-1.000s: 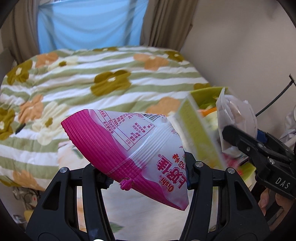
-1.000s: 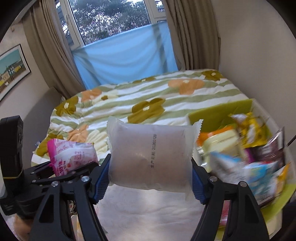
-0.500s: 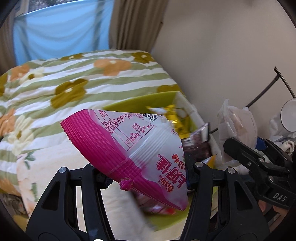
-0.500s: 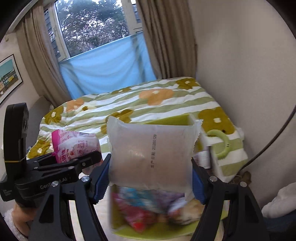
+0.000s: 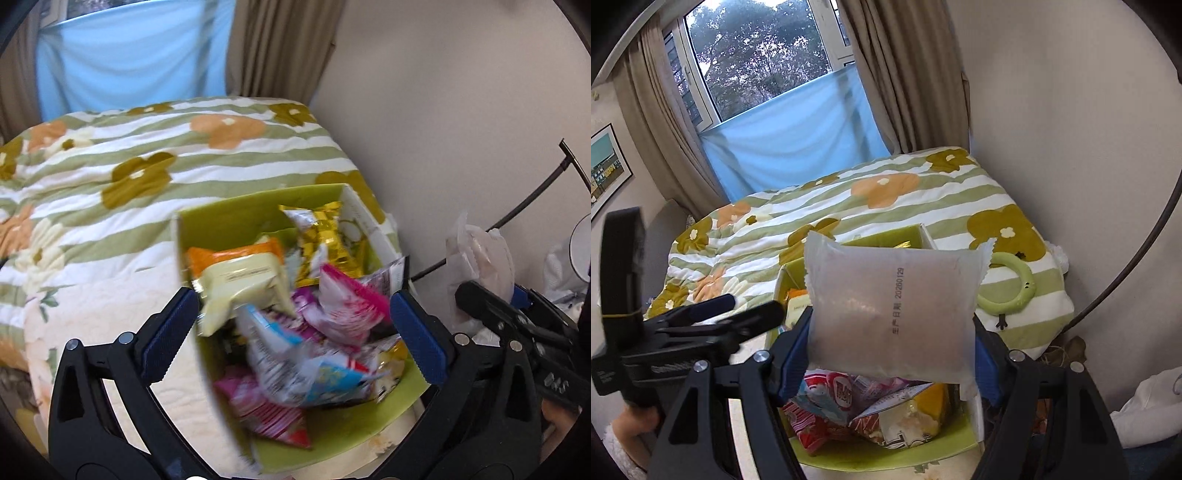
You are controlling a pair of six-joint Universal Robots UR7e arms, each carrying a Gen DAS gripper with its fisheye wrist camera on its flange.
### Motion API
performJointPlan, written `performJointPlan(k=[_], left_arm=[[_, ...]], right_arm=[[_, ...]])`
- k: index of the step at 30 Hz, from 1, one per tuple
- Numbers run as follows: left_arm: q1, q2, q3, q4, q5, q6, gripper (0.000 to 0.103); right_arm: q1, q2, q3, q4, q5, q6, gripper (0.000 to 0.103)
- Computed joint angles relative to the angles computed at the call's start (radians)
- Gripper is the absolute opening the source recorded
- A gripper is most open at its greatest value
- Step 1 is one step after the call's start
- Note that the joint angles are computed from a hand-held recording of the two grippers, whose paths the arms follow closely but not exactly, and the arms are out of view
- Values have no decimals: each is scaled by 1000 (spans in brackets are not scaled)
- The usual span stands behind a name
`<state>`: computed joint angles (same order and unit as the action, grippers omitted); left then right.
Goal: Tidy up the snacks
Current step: 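Carry both packs over the box and open both tools to release them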
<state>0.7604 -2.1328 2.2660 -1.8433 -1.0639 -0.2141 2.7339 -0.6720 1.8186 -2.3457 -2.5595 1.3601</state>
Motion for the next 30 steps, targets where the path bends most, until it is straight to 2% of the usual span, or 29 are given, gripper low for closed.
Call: performJointPlan(k=[5,8,11,20,22,23,24,25,27,30], left_arm=[[34,-56,-15,69,49,10,102],[64,-81,-17,81,51,11,102],[76,-106,-23,103,52,-9,102],[65,-156,-41,200,148,-90,102],[64,-169,-37,220,163,-102,102],[61,-183,-31,238,176,-108,102],[61,-189,-27,246,183,-111,102],[60,-198,-25,260,190,-116,102],[69,-211,-14,267,197,-115,102],[91,-219,-4,266,188,-103,102]], right_arm=[[-11,26,-10,-61,20,-66,70],[-17,41,-23,-96,36,-126,70],[-28,56,-46,-123,49,-204,70],[-113,115,-80,-305,145,-450,74],[-125,124,-84,-295,154,-447,77],[-123,128,-87,-273,141,-427,84],[-117,130,-86,-257,126,-407,97],[-111,131,-77,-249,116,-385,102],[-98,130,-69,-201,107,-327,103],[-93,125,-55,-176,114,-298,103]])
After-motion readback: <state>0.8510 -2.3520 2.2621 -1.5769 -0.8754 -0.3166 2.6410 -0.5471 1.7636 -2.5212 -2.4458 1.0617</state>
